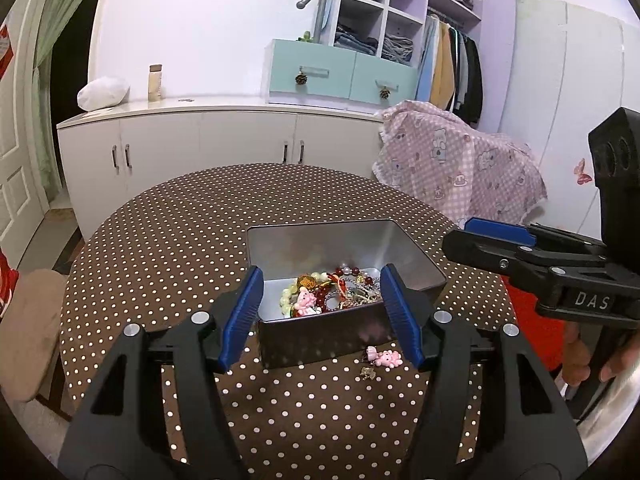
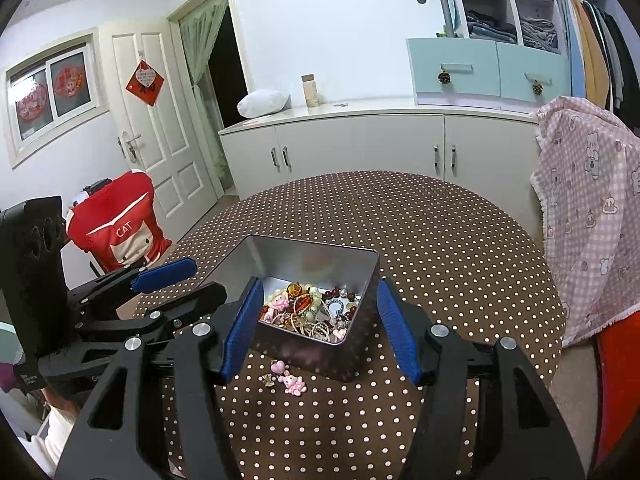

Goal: Organize jewelry
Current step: 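Open both grippers over the box to drop the charms, then lower the left gripper onto the gold trinket while the right grasps the pink bunny charm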

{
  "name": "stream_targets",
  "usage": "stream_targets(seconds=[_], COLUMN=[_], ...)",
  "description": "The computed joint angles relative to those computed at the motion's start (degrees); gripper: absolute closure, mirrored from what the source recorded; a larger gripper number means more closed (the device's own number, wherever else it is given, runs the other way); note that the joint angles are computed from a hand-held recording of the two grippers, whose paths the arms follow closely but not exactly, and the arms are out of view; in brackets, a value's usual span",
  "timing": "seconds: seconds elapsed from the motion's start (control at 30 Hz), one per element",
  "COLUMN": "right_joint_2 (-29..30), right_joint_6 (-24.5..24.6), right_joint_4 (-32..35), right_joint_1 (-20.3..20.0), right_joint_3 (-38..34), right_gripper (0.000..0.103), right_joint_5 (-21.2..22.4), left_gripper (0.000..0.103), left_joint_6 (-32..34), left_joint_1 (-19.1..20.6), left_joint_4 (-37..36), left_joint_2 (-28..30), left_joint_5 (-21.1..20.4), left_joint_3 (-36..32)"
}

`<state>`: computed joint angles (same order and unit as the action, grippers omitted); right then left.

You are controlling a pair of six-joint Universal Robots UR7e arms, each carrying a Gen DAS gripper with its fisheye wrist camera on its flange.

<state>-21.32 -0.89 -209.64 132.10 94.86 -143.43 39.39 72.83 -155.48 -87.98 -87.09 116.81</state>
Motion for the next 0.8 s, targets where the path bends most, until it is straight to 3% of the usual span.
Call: stream_targets(seconds=[0.5,0.63,0.8], right_joint_2=[1.3,1.4,2.1], right_joint_6=[1.5,2.8,3.6], right_joint_4=[1.0,3.4,6.7], right_joint_1=[0.5,-0.1,-0.8], right_joint_3=[1.9,2.2,1.3], right_gripper=[0.047,0.058,0.062], right_joint_5=[-0.4,1.0,1.5], left_gripper=[0.042,0.042,0.042], left_joint_6=[0.8,1.0,1.3], left_joint_1=[1.4,1.8,2.4], left_joint_4=[-0.5,-0.4,0.3], left_joint_2=[-2.7,-3.2,-3.6], left_joint_5=[-0.4,0.0,0.7], left_joint_3=[2.3,2.9,3.1])
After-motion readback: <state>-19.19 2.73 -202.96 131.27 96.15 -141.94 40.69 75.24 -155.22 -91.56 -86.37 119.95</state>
